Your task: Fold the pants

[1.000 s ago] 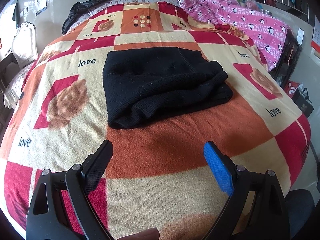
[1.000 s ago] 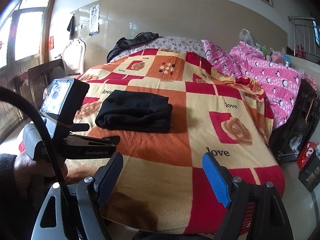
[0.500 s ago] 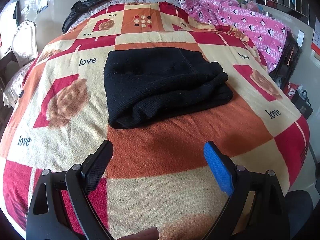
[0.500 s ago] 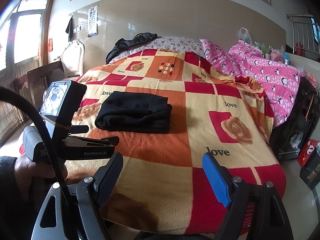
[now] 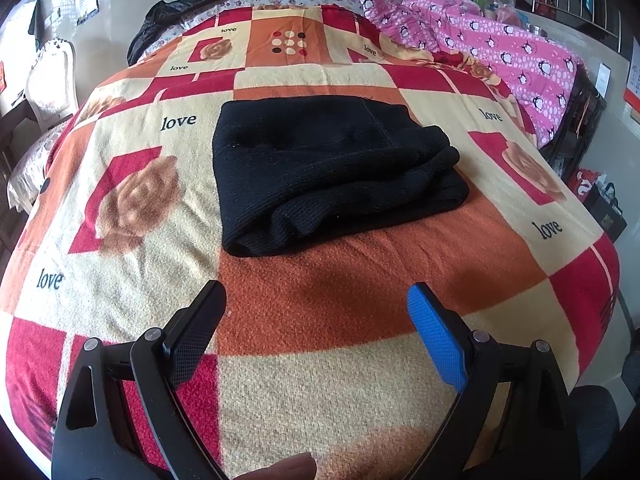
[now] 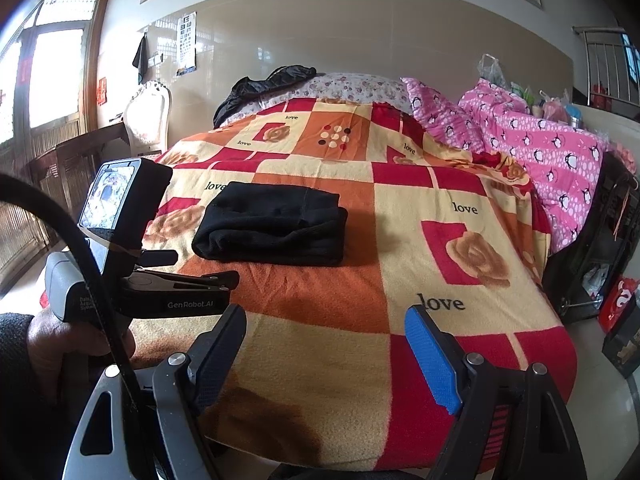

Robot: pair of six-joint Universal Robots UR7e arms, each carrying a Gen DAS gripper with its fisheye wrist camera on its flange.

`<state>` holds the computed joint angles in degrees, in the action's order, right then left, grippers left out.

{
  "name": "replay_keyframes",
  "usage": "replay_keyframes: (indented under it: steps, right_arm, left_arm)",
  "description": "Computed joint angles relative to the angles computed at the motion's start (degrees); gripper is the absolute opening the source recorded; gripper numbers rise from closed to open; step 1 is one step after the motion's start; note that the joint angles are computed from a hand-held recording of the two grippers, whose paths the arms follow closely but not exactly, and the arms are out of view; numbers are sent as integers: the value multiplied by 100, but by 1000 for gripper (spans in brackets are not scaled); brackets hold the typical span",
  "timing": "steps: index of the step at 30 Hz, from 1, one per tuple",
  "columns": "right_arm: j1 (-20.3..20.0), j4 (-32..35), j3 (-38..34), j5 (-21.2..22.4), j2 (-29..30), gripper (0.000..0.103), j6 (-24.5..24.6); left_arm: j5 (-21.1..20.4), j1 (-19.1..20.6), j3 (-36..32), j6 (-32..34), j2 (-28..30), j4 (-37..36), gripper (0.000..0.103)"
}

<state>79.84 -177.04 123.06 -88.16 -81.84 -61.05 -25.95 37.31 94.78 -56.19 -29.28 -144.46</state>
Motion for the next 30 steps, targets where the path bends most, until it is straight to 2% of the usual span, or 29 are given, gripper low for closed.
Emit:
replay_keyframes:
  steps: [8,11,13,14,15,19,22,30]
  right_arm:
    - [209,333,-417,293,259,79,391]
    - [301,-113,-546,350,529,79,275]
    - [313,-80,-678,372,682,79,291]
    - [329,-75,-716,242,761,79,301]
    - [335,-101,-708,172,788,79,292]
    - [274,-346,-502,448,677,79,43]
    - [241,-333,-493,400,701,79,-72]
    - [134,-237,-571,373,740,79,153]
  left_arm:
    - [-79,-36,156,-516,-206,338,92]
    - [-122,-58,126,-761,-281,649,92]
    - [-125,-74,-7,-943,-292,1110,92]
    - [-97,-91,-42,-982,-292,1226,92]
    - [-93,-114,-50,-965,-297,1246,92]
    - [-198,-136,-11,-905,-294,1122,92]
    - [-149,-135,-6,-890,-252,1058,92]
    - [-129,-123,4,-953,-234,1078,92]
